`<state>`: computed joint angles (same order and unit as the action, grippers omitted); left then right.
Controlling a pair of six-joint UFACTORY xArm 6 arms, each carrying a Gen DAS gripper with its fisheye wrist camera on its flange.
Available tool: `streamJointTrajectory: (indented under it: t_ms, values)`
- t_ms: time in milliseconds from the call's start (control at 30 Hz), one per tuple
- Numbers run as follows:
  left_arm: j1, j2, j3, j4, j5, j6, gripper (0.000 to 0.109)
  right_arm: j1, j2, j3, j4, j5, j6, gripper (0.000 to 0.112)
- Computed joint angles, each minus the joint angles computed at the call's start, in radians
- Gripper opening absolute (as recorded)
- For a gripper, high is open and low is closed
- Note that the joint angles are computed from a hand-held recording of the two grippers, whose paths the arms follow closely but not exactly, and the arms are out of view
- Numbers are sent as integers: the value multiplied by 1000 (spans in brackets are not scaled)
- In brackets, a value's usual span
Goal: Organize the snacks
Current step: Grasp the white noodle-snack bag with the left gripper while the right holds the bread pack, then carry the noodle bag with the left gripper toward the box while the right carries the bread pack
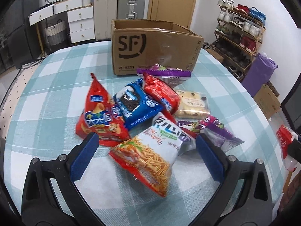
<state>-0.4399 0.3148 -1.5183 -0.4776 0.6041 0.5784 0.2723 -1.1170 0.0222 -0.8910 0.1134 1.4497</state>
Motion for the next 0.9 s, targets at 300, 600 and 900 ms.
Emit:
streamJointTrajectory:
  t_ms: [300, 600, 900]
  values:
    - [-23, 55, -70, 64, 77, -9, 84, -1, -11, 22, 30, 17, -42, 46]
    - [2, 25, -58, 8, 155, 34, 42, 3, -35, 37, 73, 7, -74, 46]
    - [23, -50, 26, -31, 171, 59, 39, 83, -90, 25, 50, 100, -33, 46]
